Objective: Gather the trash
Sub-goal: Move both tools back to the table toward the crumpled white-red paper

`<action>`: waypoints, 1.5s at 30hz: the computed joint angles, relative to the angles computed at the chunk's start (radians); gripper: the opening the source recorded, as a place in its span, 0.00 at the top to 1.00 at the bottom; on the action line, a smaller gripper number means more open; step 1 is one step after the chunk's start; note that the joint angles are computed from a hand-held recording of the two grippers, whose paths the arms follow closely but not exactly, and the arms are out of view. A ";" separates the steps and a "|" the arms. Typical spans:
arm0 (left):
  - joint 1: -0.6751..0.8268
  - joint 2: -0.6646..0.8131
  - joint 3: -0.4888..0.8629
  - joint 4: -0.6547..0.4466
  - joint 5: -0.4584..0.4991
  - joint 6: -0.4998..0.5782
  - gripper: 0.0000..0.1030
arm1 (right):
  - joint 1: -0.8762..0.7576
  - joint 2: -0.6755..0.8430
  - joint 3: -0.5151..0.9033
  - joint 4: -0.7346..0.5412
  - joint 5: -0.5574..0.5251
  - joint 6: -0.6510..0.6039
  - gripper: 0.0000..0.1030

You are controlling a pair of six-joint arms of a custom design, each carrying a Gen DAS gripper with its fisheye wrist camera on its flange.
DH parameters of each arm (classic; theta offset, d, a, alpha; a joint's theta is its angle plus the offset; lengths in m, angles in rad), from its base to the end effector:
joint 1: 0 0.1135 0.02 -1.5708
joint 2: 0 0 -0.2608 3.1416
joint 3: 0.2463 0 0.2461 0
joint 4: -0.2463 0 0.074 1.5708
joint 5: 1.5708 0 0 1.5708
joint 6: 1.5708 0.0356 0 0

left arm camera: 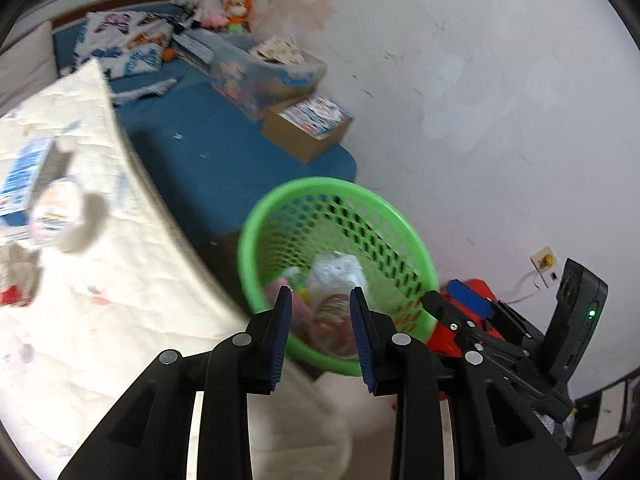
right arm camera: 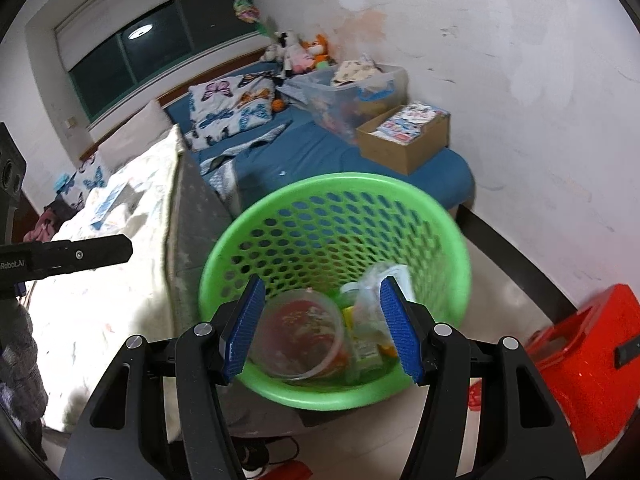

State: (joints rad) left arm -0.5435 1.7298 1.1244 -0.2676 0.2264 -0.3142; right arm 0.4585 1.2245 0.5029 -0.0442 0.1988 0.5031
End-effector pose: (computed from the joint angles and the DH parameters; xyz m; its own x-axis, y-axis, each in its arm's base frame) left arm 0.3053 -0.1938 0.2012 -0.8176 0.1421 -0.5579 0.3940 0.8448 -0.3622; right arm 0.2083 0.0950 0.1707 -0.6922 0.1855 -0.6975 0.0314 0.9732 0.2276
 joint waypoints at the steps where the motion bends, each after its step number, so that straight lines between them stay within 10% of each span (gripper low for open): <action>1: 0.017 -0.019 -0.022 0.008 0.003 0.003 0.72 | 0.019 0.019 0.017 0.002 0.006 0.002 0.41; 28: 0.664 -0.255 -0.220 -0.043 0.072 0.219 0.66 | 0.342 0.547 0.572 -0.043 0.009 -0.015 0.41; 45: 0.899 -0.196 -0.186 -0.078 0.152 0.324 0.61 | 0.461 1.002 1.242 -0.273 -0.029 -0.084 0.26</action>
